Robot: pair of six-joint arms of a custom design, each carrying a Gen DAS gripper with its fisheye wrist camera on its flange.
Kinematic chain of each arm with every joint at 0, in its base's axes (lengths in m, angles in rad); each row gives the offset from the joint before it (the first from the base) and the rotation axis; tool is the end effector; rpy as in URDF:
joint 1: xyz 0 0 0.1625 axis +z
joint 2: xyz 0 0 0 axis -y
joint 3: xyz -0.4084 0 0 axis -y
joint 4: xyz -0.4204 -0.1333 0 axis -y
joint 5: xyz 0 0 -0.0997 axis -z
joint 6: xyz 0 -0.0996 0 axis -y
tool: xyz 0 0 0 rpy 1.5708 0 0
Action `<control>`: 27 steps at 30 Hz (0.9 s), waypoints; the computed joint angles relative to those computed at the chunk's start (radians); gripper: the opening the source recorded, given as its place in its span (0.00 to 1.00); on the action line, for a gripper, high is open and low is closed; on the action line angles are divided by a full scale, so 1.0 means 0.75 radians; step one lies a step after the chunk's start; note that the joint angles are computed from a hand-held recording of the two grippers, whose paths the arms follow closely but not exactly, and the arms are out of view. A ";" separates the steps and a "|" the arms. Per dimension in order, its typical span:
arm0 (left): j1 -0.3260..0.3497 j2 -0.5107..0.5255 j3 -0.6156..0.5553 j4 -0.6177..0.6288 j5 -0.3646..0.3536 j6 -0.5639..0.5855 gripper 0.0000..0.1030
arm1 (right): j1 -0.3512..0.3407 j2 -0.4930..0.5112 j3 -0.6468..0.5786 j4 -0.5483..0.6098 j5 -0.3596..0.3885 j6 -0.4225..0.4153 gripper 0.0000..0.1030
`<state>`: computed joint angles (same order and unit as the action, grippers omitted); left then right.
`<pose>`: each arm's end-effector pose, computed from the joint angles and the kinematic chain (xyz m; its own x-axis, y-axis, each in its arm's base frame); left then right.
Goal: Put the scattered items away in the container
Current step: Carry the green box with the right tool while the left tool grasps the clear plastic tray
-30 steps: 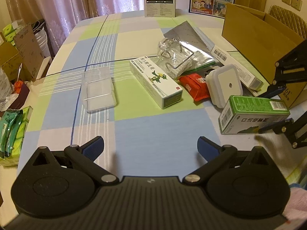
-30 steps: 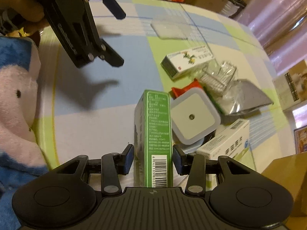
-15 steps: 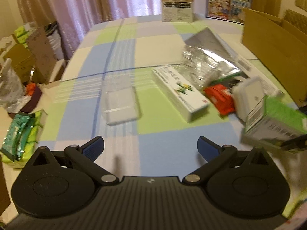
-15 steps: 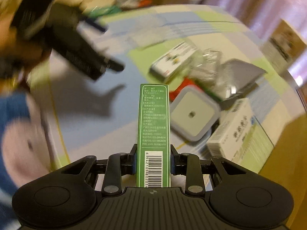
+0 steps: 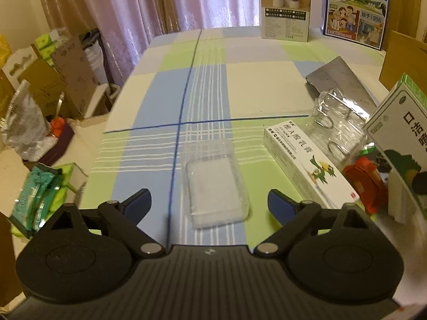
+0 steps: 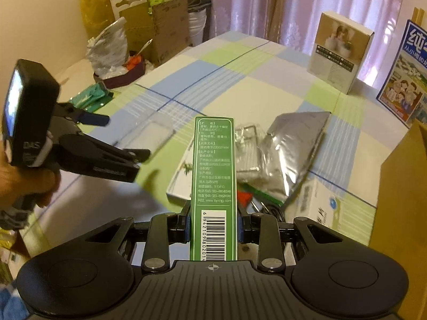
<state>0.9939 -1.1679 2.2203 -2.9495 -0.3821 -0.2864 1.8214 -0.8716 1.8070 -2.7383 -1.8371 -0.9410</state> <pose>-0.0698 -0.5210 0.1698 -0.6014 -0.2683 -0.7526 0.3615 0.7486 -0.5558 0.2603 -0.5852 0.0661 -0.3643 -0.8683 0.3367 -0.9096 0.4093 0.0715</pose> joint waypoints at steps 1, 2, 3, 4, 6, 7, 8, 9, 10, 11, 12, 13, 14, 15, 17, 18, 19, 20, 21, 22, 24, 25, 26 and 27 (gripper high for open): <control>0.015 0.005 -0.016 0.013 -0.016 0.004 0.85 | 0.001 0.010 -0.008 0.000 0.001 0.001 0.27; 0.029 0.010 -0.031 0.030 -0.030 0.005 0.82 | 0.002 0.020 -0.016 0.001 0.002 0.004 0.27; 0.043 0.017 -0.045 0.045 -0.043 0.005 0.79 | 0.001 0.028 -0.024 0.002 0.004 0.008 0.27; 0.057 0.023 -0.056 0.056 -0.054 -0.001 0.78 | 0.001 0.037 -0.032 0.002 0.005 0.011 0.27; 0.075 0.037 -0.068 0.033 -0.065 -0.005 0.70 | -0.004 0.048 -0.038 -0.006 0.012 0.013 0.27; 0.080 0.041 -0.069 0.002 -0.070 0.005 0.67 | -0.005 0.051 -0.041 -0.006 0.014 0.016 0.27; 0.081 0.039 -0.068 -0.007 -0.072 0.004 0.56 | -0.005 0.053 -0.042 -0.007 0.015 0.018 0.27; 0.078 0.034 -0.067 0.007 -0.061 -0.013 0.50 | -0.004 0.053 -0.041 -0.008 0.017 0.021 0.27; 0.071 0.026 -0.067 0.045 -0.045 -0.044 0.50 | -0.004 0.050 -0.037 -0.007 0.019 0.023 0.27; 0.064 0.016 -0.063 0.080 -0.039 -0.067 0.49 | -0.004 0.045 -0.034 -0.004 0.023 0.024 0.26; 0.052 -0.001 -0.049 0.106 -0.043 -0.088 0.49 | -0.004 0.037 -0.029 0.002 0.029 0.025 0.26; 0.037 -0.021 -0.032 0.137 -0.047 -0.116 0.49 | -0.005 0.026 -0.023 0.011 0.036 0.024 0.26; 0.019 -0.041 -0.014 0.180 -0.047 -0.153 0.49 | -0.007 0.011 -0.014 0.023 0.042 0.022 0.26; -0.005 -0.064 0.009 0.229 -0.045 -0.204 0.49 | -0.010 -0.010 -0.003 0.037 0.051 0.018 0.26; -0.063 -0.112 0.070 0.293 -0.054 -0.297 0.49 | -0.020 -0.063 0.033 0.065 0.067 0.000 0.26; -0.095 -0.133 0.098 0.325 -0.060 -0.346 0.49 | -0.025 -0.092 0.054 0.073 0.072 -0.011 0.26; -0.127 -0.152 0.122 0.366 -0.066 -0.400 0.49 | -0.032 -0.119 0.074 0.077 0.071 -0.020 0.26; -0.158 -0.168 0.143 0.404 -0.074 -0.449 0.49 | -0.039 -0.145 0.095 0.075 0.068 -0.025 0.26; -0.189 -0.180 0.160 0.440 -0.081 -0.497 0.49 | -0.046 -0.170 0.115 0.071 0.063 -0.028 0.26; -0.218 -0.189 0.172 0.476 -0.090 -0.538 0.49 | -0.052 -0.194 0.134 0.063 0.057 -0.032 0.26; -0.271 -0.198 0.181 0.536 -0.112 -0.600 0.49 | -0.062 -0.238 0.171 0.043 0.045 -0.033 0.26; -0.294 -0.198 0.181 0.564 -0.117 -0.626 0.49 | -0.067 -0.259 0.185 0.041 0.042 -0.027 0.26; -0.316 -0.195 0.180 0.587 -0.120 -0.646 0.49 | -0.072 -0.280 0.195 0.044 0.040 -0.018 0.26; -0.338 -0.192 0.176 0.607 -0.124 -0.660 0.49 | -0.077 -0.300 0.206 0.044 0.037 -0.008 0.26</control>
